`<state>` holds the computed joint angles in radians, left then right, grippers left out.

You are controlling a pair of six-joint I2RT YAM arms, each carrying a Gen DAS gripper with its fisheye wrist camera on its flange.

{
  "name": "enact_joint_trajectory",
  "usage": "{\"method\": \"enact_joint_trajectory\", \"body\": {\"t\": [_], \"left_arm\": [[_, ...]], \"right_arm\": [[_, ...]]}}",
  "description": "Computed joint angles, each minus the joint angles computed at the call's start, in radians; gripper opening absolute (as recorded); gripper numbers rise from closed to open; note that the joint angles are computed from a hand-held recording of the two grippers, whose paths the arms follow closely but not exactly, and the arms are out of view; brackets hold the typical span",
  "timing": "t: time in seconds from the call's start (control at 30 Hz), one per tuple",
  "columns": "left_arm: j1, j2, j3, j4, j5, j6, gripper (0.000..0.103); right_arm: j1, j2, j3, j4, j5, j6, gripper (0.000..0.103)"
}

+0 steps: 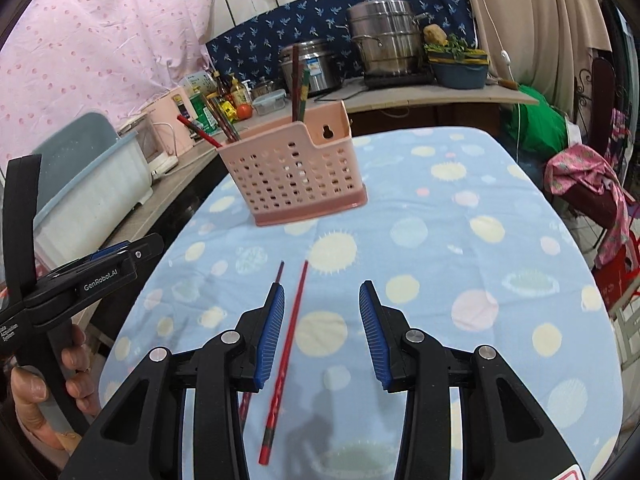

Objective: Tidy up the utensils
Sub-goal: 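Move both open grippers back down to the last two red chopsticks, then close right gripper on a red chopstick while left gripper grasps the dark-red chopstick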

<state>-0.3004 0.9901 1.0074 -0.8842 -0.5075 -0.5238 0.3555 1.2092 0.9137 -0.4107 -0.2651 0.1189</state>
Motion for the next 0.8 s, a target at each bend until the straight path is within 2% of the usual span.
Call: {"method": "enact_joint_trajectory", "body": {"t": [0.5,0.8], "left_arm": [[-0.108,-0.051,-0.149,-0.070,-0.004,-0.169,0.049],[-0.171,-0.078,-0.249,-0.091,0.021,-0.270,0.049]], "right_arm": [[0.055,-0.098,-0.191,-0.005,0.052,-0.017,0.038],[0.154,-0.120,-0.278,0.003,0.080,0.014,0.038]]}}
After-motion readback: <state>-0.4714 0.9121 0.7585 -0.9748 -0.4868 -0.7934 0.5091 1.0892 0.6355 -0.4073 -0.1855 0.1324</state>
